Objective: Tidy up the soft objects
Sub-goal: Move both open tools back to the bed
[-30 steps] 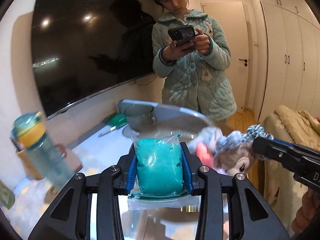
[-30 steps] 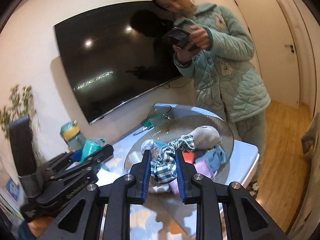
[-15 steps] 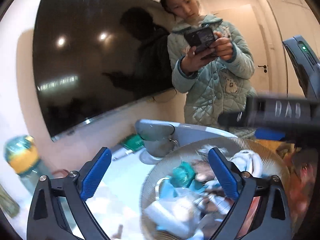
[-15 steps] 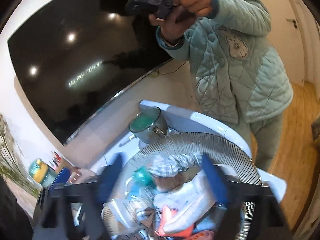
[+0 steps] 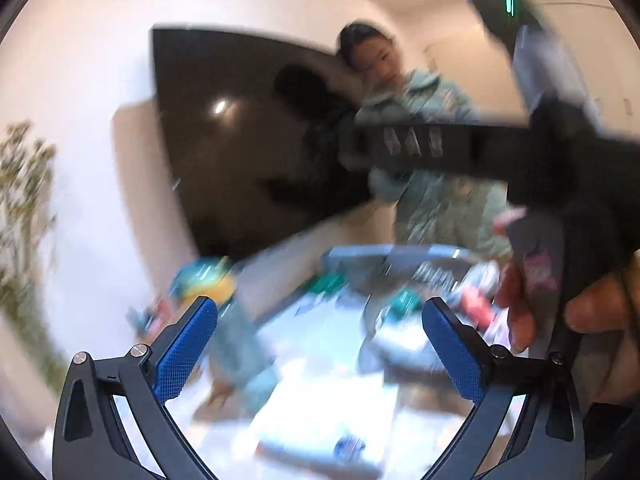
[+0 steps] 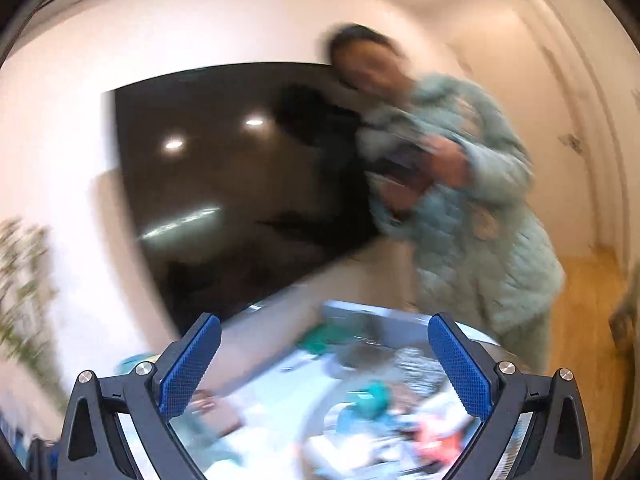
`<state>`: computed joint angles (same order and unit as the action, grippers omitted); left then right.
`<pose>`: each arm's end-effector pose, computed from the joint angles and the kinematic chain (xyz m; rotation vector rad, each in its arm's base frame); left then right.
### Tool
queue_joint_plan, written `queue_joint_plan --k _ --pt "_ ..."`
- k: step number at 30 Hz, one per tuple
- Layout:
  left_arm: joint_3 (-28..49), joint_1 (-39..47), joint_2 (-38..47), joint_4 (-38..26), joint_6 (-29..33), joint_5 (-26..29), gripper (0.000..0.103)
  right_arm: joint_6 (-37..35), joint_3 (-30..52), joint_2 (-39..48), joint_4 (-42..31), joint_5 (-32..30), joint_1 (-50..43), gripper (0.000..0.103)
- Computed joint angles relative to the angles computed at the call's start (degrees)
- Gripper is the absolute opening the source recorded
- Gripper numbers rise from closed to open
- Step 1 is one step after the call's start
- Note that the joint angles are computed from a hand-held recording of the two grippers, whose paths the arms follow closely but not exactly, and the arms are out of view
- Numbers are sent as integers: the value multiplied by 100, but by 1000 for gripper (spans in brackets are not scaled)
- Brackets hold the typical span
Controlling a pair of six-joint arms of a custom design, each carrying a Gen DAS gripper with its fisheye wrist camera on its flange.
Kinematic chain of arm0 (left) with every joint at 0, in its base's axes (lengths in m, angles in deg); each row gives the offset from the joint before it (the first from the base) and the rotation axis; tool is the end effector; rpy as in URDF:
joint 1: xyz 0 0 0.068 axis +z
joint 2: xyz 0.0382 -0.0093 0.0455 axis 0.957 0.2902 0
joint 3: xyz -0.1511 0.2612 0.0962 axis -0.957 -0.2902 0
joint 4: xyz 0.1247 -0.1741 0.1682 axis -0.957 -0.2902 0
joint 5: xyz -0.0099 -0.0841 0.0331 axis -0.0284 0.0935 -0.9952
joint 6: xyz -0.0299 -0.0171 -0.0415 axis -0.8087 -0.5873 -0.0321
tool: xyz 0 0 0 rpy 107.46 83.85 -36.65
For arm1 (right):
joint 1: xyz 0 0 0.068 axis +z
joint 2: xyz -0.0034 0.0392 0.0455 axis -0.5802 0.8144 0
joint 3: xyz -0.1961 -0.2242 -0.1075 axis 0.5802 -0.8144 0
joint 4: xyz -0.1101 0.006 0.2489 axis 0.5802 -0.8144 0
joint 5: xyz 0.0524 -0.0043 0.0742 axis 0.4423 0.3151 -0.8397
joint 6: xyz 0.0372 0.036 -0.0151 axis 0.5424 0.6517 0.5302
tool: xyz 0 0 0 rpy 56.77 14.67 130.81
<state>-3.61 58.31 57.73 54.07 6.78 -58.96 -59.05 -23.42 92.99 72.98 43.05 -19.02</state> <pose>0.2837 -0.0826 0.2917 0.6457 1.6728 -0.1464 0.2852 0.0653 0.3559 0.4574 1.6674 0.0201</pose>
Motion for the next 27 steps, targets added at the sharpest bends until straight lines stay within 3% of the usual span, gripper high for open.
queue_joint_plan --k 4,10,15,19,23,25,27 --pt "141 577 -299 -1053 -265 -87 102 -582 564 448 -214 -52 929 103" --pt "-150 1638 -441 -1094 176 18 102 -591 971 1276 -75 -327 1616 103" --pt "-200 2809 -31 -1596 656 378 102 -305 1505 2363 -330 -823 1918 103" --pt "-107 3925 973 -1796 1204 84 102 -232 2774 3717 -1599 -1578 2109 103" --pt "727 4907 2355 -2244 1364 -237 103 -252 4248 5098 -2868 -2504 2222 103" --pt "1582 5388 2964 -3067 1253 592 103 -307 4893 5634 -3280 -2603 2314 103" --pt "2255 5564 3508 -3374 1025 780 103 -414 5861 6266 -3925 -2815 2408 103"
